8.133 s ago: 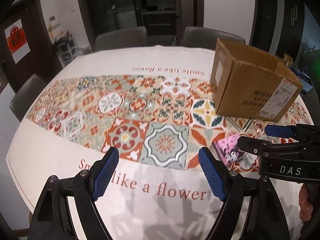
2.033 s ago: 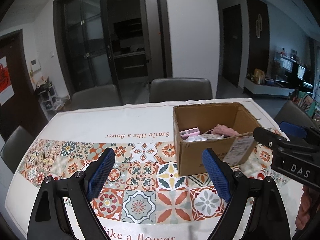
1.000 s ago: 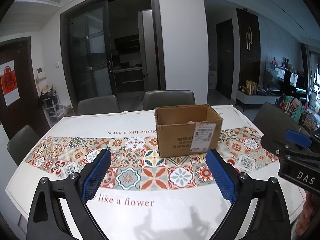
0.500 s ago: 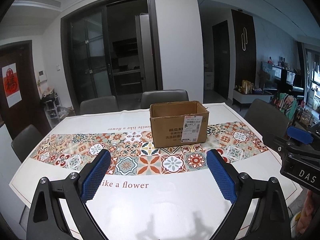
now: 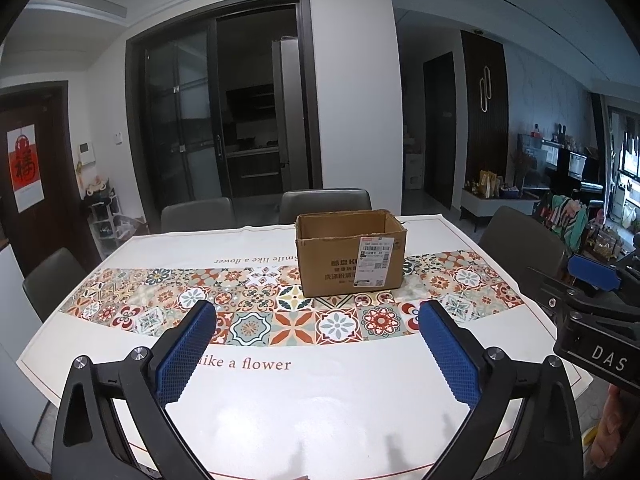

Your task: Organize soft objects

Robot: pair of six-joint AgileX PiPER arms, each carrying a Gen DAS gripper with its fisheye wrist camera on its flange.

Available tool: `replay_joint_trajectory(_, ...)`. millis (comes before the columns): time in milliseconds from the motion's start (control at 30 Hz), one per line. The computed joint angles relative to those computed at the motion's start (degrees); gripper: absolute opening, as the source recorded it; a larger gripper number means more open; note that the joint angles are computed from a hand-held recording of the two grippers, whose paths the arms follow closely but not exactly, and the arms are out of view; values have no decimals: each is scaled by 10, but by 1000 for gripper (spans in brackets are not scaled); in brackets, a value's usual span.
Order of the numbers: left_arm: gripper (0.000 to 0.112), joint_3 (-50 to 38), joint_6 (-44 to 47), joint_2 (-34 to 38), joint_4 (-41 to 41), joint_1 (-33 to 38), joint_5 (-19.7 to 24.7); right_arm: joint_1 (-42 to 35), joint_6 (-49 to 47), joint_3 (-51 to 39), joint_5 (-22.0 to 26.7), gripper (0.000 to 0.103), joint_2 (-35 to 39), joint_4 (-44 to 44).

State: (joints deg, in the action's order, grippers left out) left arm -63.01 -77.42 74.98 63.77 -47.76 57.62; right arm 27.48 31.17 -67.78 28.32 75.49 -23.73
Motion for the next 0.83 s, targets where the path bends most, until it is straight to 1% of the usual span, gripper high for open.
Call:
replay_joint_trajectory(433, 103, 4, -9, -5, 6, -19, 21, 6, 9, 11, 3, 78, -10, -9)
replay_joint_trajectory(833, 103, 1, -8, -4, 6, -19, 24, 0, -4, 17, -2, 78, -14, 2)
